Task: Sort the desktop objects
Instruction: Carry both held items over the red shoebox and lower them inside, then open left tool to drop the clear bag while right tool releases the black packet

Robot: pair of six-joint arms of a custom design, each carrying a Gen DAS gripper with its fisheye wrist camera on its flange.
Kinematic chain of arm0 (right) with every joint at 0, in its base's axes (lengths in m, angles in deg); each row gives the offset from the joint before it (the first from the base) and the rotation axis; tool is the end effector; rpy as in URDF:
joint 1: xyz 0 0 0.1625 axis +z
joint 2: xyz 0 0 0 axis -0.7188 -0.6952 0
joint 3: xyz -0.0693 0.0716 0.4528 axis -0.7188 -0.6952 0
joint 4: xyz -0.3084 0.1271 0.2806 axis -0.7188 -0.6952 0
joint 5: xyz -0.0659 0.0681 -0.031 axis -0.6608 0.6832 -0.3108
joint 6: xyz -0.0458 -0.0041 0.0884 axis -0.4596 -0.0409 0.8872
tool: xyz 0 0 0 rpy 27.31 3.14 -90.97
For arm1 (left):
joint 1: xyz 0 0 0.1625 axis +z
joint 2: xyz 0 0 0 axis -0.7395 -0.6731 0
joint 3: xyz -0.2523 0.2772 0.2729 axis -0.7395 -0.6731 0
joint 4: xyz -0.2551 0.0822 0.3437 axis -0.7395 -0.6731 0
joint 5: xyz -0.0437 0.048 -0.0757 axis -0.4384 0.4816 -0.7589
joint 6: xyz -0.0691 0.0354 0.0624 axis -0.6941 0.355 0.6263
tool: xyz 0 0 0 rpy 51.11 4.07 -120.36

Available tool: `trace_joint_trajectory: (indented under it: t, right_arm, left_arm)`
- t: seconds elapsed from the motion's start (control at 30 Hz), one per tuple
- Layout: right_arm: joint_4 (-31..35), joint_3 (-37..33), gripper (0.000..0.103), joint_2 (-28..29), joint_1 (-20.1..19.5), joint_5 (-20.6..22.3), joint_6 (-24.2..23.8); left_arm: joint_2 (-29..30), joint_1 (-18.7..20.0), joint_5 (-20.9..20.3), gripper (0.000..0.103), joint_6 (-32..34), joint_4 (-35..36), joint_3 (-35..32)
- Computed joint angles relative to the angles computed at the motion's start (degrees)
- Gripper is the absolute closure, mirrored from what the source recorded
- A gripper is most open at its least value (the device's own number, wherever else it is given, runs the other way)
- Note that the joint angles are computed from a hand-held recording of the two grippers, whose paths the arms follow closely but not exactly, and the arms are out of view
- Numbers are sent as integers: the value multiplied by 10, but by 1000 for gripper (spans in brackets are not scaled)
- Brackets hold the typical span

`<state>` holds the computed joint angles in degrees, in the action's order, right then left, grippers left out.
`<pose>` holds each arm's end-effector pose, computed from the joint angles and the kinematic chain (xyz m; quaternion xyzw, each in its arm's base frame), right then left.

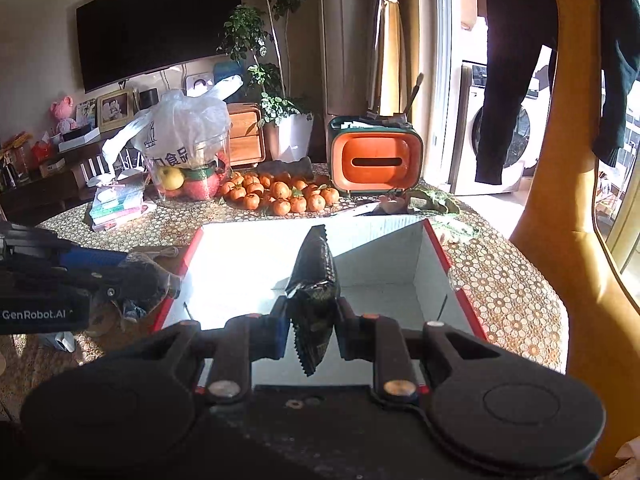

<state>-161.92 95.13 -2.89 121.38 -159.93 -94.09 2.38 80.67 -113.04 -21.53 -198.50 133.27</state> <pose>0.0054 -0.5027 0.3194 0.2948 -0.8508 0.3568 0.2490 -0.3646 -0.4879 -0.0264 0.2852 0.8511 -0.3335 0.2881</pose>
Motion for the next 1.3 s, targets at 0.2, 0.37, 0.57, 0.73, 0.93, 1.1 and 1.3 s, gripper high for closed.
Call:
trace_joint_trajectory:
  t: [0.2,0.37,0.57,0.73,0.93,1.1,1.3]
  right_arm:
    - [29,-37,81,22,-7,-20,-8]
    - [65,-68,81,42,-10,-42,-2]
    - [112,-105,81,67,0,-82,5]
    - [123,-135,81,98,9,-128,-1]
    - [140,-159,81,120,12,-162,-3]
    - [153,-175,81,135,12,-182,2]
    - [145,-176,81,143,13,-194,0]
  left_arm:
    - [32,27,-22,71,37,29,-52]
    - [48,48,-38,71,43,76,-92]
    - [68,70,-44,71,62,145,-141]
    - [83,85,-59,71,72,190,-178]
    - [103,96,-61,71,68,254,-217]
    - [114,101,-65,71,63,295,-237]
    - [118,106,-70,71,51,335,-252]
